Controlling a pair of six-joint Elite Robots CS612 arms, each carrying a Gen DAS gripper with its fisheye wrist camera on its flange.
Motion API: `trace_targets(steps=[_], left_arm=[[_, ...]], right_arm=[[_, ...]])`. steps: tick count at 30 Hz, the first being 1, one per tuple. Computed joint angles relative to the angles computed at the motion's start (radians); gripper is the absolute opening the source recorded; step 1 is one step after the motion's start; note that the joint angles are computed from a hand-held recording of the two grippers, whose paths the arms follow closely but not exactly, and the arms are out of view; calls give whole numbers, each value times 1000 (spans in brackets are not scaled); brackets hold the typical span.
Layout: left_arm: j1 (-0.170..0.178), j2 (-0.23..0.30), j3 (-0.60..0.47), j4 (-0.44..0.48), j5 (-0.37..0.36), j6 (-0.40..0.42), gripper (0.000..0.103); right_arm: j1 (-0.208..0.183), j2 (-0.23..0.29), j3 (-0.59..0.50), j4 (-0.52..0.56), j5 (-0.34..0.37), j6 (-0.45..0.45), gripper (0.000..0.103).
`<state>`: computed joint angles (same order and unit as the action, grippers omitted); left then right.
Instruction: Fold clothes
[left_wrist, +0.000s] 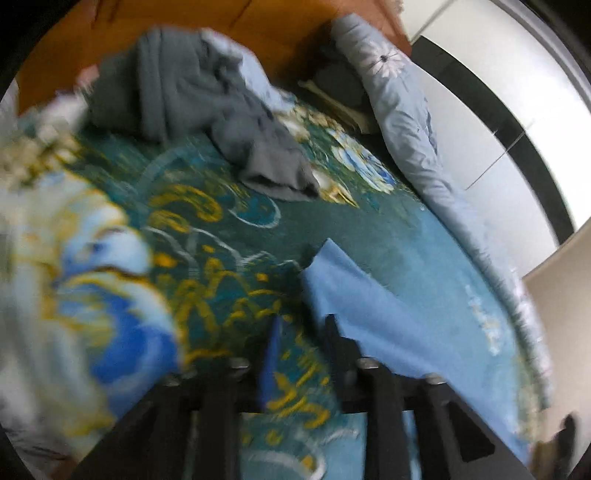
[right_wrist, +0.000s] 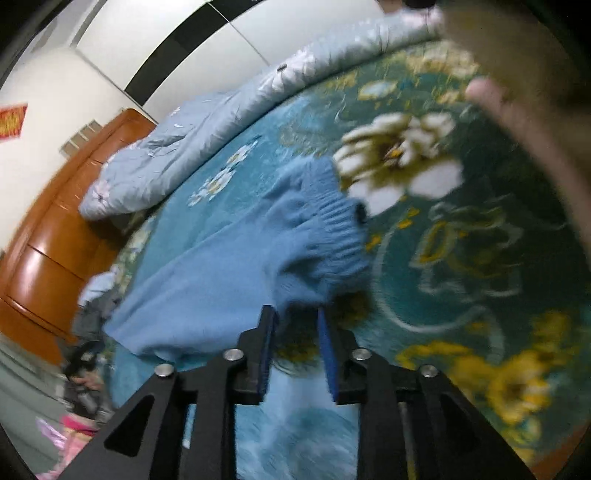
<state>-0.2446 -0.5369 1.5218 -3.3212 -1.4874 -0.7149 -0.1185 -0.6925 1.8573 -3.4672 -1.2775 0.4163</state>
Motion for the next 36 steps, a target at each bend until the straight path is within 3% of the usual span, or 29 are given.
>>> trace_targets(steps=[2, 6, 9, 12, 13, 17, 20, 24, 27, 32, 34, 35, 36], left_arm=[[-34, -19, 40, -21, 24, 56, 39], [-101, -29, 58, -77, -233, 263, 39], [-159, -34, 39, 18, -424, 496, 39], [-226, -40, 31, 133, -421, 724, 39], [-238, -39, 28, 152, -407, 764, 39], [-272, -25, 18, 179, -370, 841, 39], [-279, -11, 11, 142, -355, 825, 39], [-301, -4, 27, 44, -251, 822, 39], [-316, -15, 53, 4, -179, 847, 39], [-314, -3, 36, -39, -181, 863, 38], [-309, 0, 29, -34, -206, 861, 33], [-307, -1, 28, -34, -218, 857, 16], [-301, -4, 30, -33, -240, 845, 8]], right_arm=[[14, -5, -15, -20, -59, 31, 31], [24, 38, -115, -34, 22, 181, 33], [31, 85, -206, -22, 104, 268, 37], [38, 138, -265, -91, 147, 358, 37], [39, 150, -265, -123, 145, 365, 37], [24, 164, -245, -173, 121, 398, 37], [17, 161, -241, -177, 124, 378, 37], [18, 152, -236, -155, 133, 311, 37], [14, 155, -238, -158, 153, 317, 37], [13, 158, -243, -149, 161, 307, 37], [14, 158, -245, -145, 159, 302, 37], [14, 158, -244, -146, 160, 301, 37], [13, 158, -242, -150, 160, 303, 37]])
